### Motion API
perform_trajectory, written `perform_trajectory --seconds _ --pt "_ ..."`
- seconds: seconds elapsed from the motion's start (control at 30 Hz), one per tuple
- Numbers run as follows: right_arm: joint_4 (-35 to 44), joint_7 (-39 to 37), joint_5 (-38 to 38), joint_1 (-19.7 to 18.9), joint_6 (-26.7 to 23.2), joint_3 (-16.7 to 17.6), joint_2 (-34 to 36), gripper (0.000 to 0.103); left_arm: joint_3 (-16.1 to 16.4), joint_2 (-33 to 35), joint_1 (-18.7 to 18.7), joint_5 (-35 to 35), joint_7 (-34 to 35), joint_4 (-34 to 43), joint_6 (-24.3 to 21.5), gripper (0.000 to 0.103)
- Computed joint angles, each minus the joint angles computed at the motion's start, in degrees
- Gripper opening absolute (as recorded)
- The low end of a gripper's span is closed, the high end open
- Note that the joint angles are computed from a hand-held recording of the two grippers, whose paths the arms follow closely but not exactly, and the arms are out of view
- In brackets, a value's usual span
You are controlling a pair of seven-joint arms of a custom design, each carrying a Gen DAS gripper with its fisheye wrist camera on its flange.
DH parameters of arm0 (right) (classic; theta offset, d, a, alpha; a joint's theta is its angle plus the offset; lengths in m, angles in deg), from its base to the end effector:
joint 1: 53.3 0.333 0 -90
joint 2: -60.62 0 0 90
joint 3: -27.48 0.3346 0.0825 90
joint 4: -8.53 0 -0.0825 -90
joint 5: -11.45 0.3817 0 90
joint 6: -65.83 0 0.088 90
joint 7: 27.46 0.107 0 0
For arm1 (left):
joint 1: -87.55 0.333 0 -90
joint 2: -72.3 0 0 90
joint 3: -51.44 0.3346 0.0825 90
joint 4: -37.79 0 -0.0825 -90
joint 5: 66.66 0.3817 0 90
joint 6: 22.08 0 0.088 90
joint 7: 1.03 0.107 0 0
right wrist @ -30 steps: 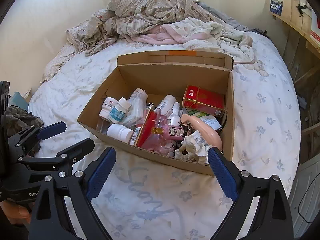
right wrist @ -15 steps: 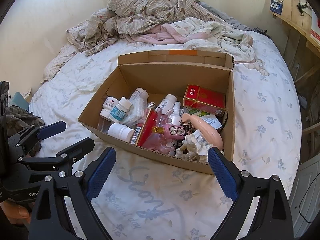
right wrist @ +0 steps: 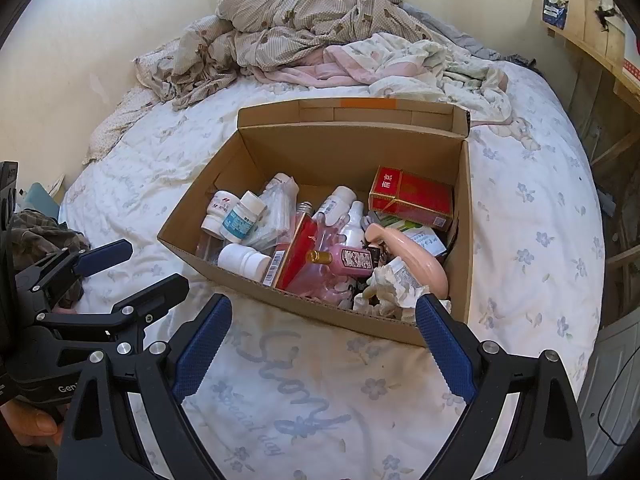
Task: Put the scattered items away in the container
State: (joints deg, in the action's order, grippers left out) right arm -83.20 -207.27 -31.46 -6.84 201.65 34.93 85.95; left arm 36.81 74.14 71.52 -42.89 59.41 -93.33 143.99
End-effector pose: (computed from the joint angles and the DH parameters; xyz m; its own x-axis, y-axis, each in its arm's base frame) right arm 0.4383 0.5638 0.4314 -0.1337 -0.9741 -0.1823 -0.7965 0.2150 -0.5652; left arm 0.4676 -0.3042 0.4205 -0.3782 -0.9257 -0.0086 -0.7599 0.3157 -0.5682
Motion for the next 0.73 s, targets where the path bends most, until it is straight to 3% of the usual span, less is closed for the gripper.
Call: perform_trajectory --seconds 0.73 --pt "-0.6 -0.9 0.6 -0.3 1.5 0.1 0.0 0.095 0.2 -0.5 0.2 1.8 -0.9 -1.1 1.6 0.083"
